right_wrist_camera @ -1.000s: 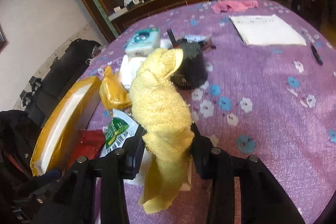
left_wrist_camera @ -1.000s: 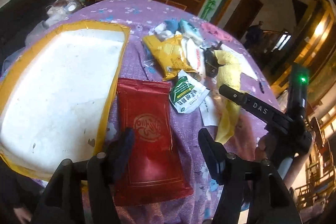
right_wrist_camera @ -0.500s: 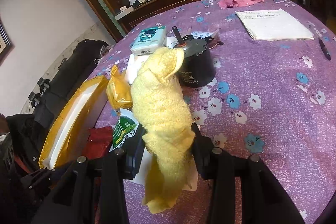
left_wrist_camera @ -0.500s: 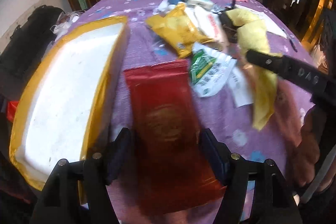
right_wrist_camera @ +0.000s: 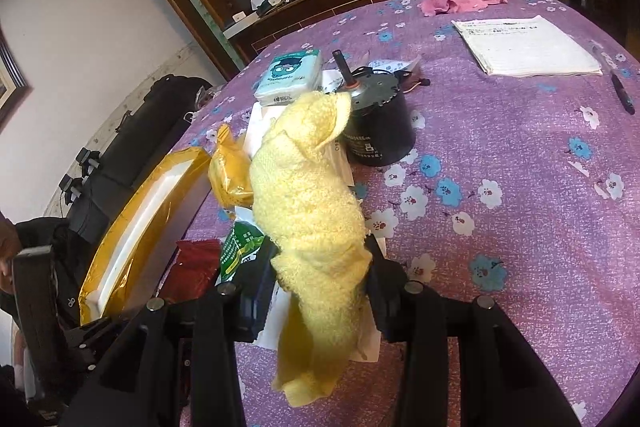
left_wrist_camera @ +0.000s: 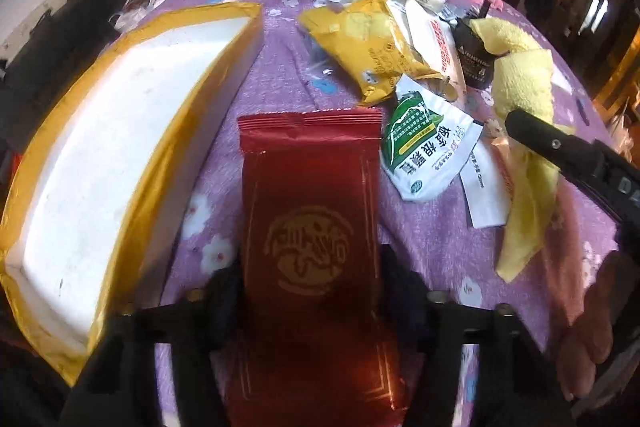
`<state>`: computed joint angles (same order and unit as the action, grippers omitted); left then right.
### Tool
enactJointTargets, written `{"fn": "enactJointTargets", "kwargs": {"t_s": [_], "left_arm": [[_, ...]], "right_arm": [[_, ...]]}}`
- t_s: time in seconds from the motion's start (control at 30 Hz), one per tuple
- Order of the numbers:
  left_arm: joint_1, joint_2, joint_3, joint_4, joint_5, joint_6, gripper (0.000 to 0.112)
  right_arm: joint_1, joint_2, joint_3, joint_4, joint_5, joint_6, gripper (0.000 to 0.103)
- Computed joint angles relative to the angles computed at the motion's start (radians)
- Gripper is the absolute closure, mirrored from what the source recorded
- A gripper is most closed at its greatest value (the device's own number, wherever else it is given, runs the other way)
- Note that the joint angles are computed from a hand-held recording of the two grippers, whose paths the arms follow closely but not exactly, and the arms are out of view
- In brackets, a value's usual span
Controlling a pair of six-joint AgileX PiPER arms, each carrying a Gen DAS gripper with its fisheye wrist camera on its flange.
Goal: Organize soft objects
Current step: 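Carry the red packet toward the foam box while the right tool grasps and lifts the yellow towel, then open the left tool over the box while the right tool drops the yellow towel in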
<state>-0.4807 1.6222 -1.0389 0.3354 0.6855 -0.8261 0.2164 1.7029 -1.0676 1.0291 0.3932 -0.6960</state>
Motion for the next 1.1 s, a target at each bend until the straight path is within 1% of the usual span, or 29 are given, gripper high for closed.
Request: {"fn": "enactJointTargets", "kwargs": {"t_s": [0.03,0.1,0.2,0.27,0.3,0.37,0.43,0.47,0.5,0.53,0.57,0.63,0.7,0.73,0.83,0.87,0.93,1.0,1.03,1.07,1.1], "left_arm": [[0.018,-0.037,0.026,-0.049,-0.015,0.017,0.063],[0.035,-0.102,0.074,-0.106,-0.055,0.043,0.064],[0.014,-0.212,0.127,-0.081,-0.095,-0.003,0.064],[0.027,-0.268,0.143,-0.134,-0.113,0.034,0.064],[0.040,-0.287,0.139,-0.172,-0.106,0.063,0.064],[0.081,-0.339,0.130,-0.246,-0.075,0.136,0.064],[0.126,-0.402,0.135,-0.255,-0.049,0.167,0.064],[0.164,-0.441,0.140,-0.267,-0.030,0.188,0.064],[0.208,-0.475,0.139,-0.288,-0.010,0.220,0.064],[0.250,-0.498,0.142,-0.320,0.002,0.266,0.064],[0.311,-0.529,0.146,-0.368,0.019,0.336,0.064],[0.439,-0.554,0.142,-0.459,0.048,0.471,0.064],[0.574,-0.564,0.147,-0.561,0.049,0.618,0.064],[0.632,-0.558,0.144,-0.595,0.051,0.676,0.064],[0.761,-0.504,0.143,-0.662,0.025,0.806,0.064],[0.788,-0.472,0.140,-0.669,0.013,0.832,0.064],[0.817,-0.397,0.142,-0.669,-0.026,0.872,0.064],[0.821,-0.314,0.133,-0.673,-0.050,0.880,0.064],[0.824,-0.277,0.133,-0.694,-0.055,0.909,0.064],[0.827,-0.249,0.133,-0.703,-0.061,0.928,0.064],[0.810,-0.228,0.139,-0.671,-0.084,0.908,0.063]], "right_arm": [[-0.002,0.000,0.000,0.005,0.001,-0.006,0.062],[-0.001,0.000,0.000,0.000,-0.003,-0.002,0.062],[0.003,-0.024,0.029,0.071,-0.029,-0.077,0.062],[0.009,-0.042,0.051,0.131,-0.048,-0.152,0.064],[0.019,-0.052,0.061,0.135,-0.064,-0.171,0.064],[0.055,-0.075,0.074,0.065,-0.116,-0.121,0.065],[0.081,-0.106,0.086,-0.022,-0.143,-0.034,0.066],[0.093,-0.132,0.095,-0.019,-0.141,-0.034,0.066],[0.107,-0.156,0.096,-0.003,-0.129,-0.043,0.066],[0.124,-0.173,0.086,-0.025,-0.115,-0.019,0.066],[0.147,-0.179,0.062,-0.063,-0.089,0.026,0.066],[0.190,-0.158,-0.013,-0.091,-0.014,0.068,0.066],[0.259,-0.094,-0.129,-0.152,0.051,0.142,0.066],[0.293,-0.059,-0.183,-0.181,0.066,0.176,0.066],[0.384,0.082,-0.386,-0.308,0.131,0.329,0.066],[0.413,0.129,-0.447,-0.350,0.135,0.370,0.066],[0.469,0.221,-0.561,-0.496,0.144,0.502,0.066],[0.513,0.315,-0.673,-0.678,0.181,0.676,0.066],[0.529,0.345,-0.703,-0.743,0.196,0.736,0.065],[0.542,0.387,-0.746,-0.815,0.228,0.805,0.065],[0.546,0.399,-0.750,-0.847,0.242,0.838,0.065]]}}
